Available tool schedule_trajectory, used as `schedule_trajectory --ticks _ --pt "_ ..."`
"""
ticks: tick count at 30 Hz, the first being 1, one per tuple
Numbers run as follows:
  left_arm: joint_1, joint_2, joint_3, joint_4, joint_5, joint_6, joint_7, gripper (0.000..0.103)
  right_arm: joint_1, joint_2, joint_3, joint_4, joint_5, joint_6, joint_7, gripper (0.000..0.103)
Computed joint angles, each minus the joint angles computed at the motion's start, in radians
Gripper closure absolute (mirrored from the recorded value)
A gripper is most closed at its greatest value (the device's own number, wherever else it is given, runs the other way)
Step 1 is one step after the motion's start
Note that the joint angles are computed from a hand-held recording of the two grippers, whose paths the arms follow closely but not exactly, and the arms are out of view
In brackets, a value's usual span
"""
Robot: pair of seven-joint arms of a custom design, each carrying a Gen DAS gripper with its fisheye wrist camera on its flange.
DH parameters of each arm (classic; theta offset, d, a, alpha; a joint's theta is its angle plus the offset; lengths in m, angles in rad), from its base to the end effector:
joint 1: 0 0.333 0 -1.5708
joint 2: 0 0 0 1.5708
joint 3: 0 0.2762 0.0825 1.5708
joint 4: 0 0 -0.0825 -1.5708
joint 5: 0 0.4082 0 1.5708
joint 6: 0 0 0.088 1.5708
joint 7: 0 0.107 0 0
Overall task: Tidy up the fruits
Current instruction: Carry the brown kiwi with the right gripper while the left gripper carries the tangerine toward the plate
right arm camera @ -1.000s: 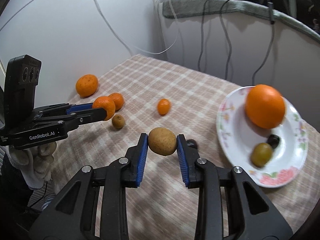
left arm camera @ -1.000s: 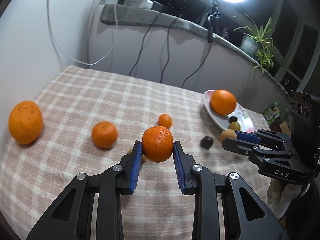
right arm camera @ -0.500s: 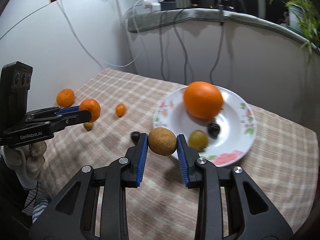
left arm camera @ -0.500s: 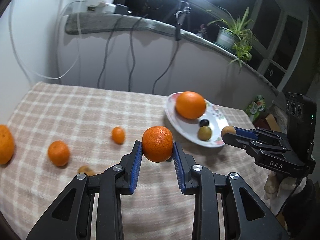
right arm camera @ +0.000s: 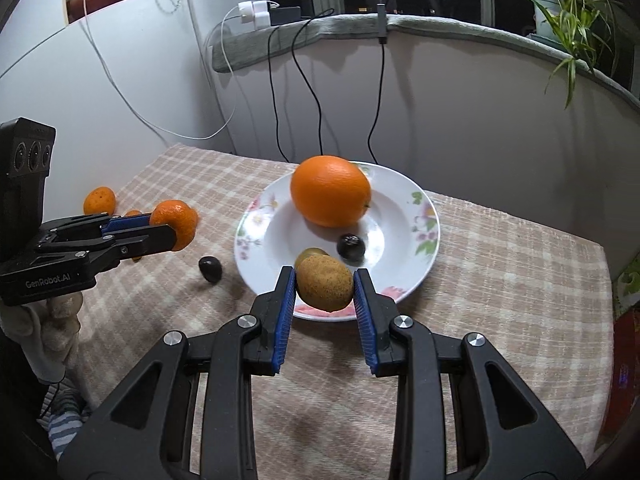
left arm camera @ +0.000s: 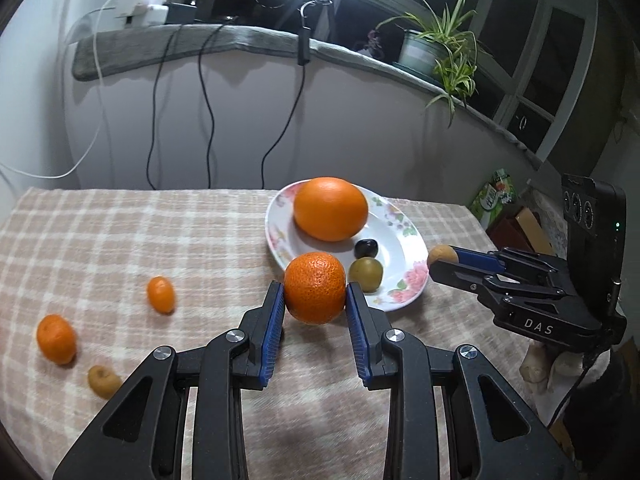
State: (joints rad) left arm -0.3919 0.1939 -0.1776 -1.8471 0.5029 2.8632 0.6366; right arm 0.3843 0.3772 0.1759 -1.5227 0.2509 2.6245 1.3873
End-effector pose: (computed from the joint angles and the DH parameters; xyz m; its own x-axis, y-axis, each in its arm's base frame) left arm 0.5538 -0.3782 0.4651 -0.1594 -0.9467 0.2798 -0.7040 -0.0897 -0.7046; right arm 0.6289 0.3654 0.4862 0.5603 -0.8089 -0.1782 -0.6715 -0.3176 -0.6695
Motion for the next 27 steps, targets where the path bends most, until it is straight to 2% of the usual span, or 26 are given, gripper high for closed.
schedule_trajectory --ticks 12,27 --pt "-0.015 0.084 -0.006 0.102 -0.075 -0.038 0.098 0.074 -0.010 0.020 -0.005 0.013 0.002 -0.012 0.001 0.072" --pt "-0.038 0.130 0.009 0.160 -0.108 -0.064 0.135 0.074 -0.012 0.058 -0.006 0.054 -0.006 -0.026 0.013 0.072"
